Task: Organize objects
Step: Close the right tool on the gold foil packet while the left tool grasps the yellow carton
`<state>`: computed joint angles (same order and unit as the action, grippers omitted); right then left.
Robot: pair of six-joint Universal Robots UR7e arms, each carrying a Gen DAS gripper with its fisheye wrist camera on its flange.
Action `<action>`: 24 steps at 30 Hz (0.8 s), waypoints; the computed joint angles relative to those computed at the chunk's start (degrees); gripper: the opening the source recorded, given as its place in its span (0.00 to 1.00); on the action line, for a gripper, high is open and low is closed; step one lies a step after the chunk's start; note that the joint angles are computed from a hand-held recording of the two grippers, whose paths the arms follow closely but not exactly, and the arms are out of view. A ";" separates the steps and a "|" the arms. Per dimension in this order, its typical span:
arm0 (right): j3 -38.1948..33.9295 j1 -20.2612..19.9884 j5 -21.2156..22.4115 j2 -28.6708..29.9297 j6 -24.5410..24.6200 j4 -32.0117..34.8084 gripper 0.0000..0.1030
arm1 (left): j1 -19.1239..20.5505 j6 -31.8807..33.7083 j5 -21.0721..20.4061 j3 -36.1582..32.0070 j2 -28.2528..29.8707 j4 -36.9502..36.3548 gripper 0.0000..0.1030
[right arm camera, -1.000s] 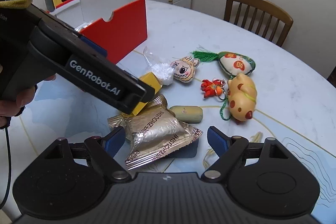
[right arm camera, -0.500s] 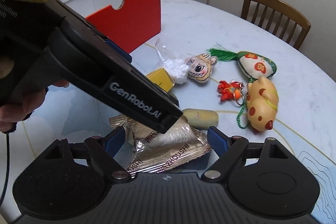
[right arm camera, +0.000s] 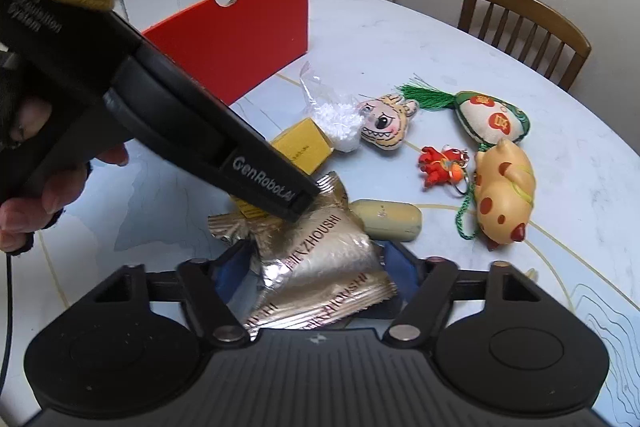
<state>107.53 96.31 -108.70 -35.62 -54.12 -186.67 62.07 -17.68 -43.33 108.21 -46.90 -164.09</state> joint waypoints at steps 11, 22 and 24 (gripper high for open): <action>0.86 0.50 -0.96 -0.50 2.02 -0.40 0.54 | -0.71 -0.50 0.03 1.50 -0.80 -2.02 0.36; 3.70 1.43 -1.93 -2.41 4.91 -3.45 0.52 | -2.35 -1.94 -1.29 5.85 -4.88 -4.44 0.35; 4.20 1.72 -2.19 -2.94 5.68 -3.92 0.52 | -2.90 -1.90 -1.54 6.85 -6.00 -5.01 0.35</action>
<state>111.73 98.03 -110.89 -38.56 -48.44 -190.59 59.17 -19.58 -44.87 115.06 -52.90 -169.09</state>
